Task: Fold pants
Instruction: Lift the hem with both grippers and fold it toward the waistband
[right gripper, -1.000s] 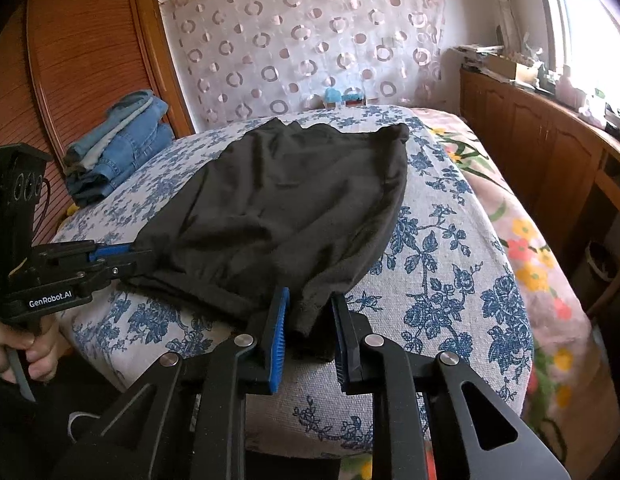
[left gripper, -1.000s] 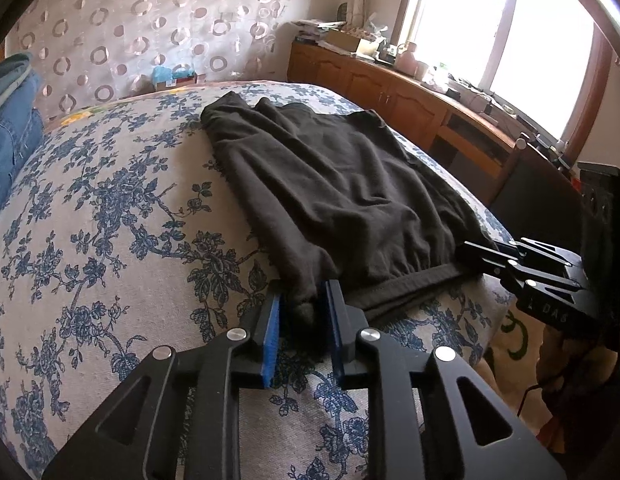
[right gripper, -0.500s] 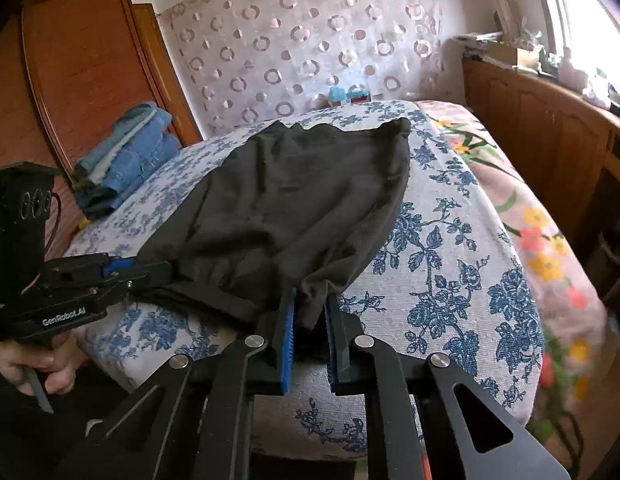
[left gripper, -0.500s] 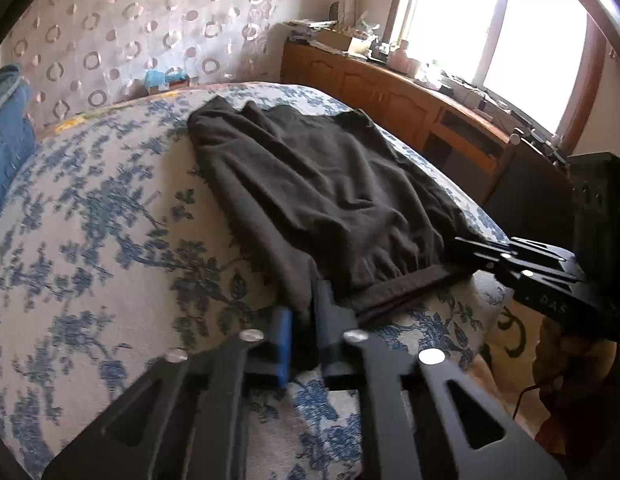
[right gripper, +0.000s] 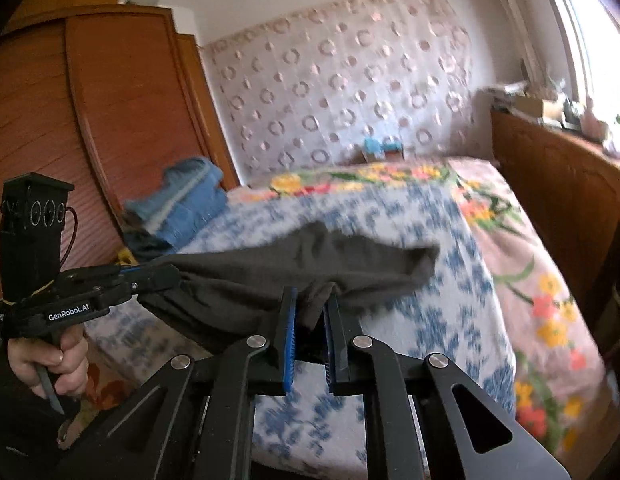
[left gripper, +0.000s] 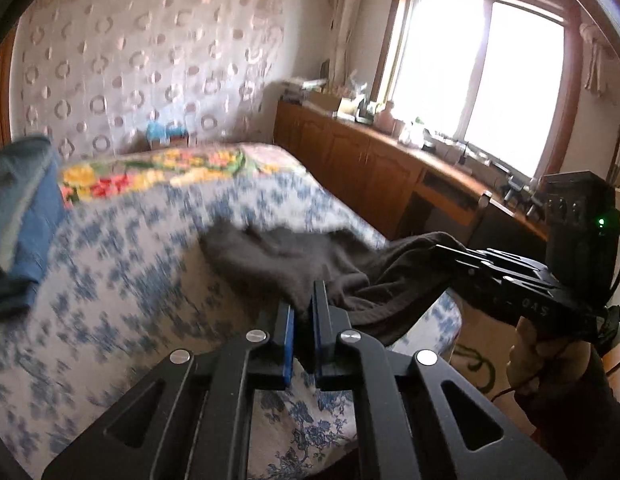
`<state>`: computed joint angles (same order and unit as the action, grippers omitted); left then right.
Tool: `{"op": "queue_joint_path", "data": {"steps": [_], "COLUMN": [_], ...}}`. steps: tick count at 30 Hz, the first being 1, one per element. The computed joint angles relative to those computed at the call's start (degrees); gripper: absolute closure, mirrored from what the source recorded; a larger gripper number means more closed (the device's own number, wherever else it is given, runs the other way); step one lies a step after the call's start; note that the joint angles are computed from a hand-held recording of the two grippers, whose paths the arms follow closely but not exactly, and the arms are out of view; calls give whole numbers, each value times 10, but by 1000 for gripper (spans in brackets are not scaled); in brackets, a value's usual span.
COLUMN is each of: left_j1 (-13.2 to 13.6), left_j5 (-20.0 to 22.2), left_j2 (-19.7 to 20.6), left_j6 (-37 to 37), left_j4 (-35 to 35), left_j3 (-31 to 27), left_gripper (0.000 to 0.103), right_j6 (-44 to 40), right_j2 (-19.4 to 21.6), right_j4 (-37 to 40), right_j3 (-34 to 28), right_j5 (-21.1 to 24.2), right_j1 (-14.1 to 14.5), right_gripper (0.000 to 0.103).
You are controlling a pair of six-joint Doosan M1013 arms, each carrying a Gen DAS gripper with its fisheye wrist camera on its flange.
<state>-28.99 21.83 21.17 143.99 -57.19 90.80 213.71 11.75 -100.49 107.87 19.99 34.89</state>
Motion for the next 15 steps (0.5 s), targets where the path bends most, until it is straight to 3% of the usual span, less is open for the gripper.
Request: {"op": "queue_joint_path", "data": {"steps": [11, 15], "left_j1": [23, 30], "left_j5": [-34, -50], "left_j2": [-46, -43], "left_j6": [111, 124], "left_j4": [-91, -96], "left_j3": [2, -11], "left_gripper": [95, 95], "right_j6": [-34, -95], "right_j2": [-22, -16], "right_j4": [-58, -23], "right_j3": [-41, -69], "right_j5": [6, -12], "right_j1": [15, 8], "right_gripper": [92, 92]}}
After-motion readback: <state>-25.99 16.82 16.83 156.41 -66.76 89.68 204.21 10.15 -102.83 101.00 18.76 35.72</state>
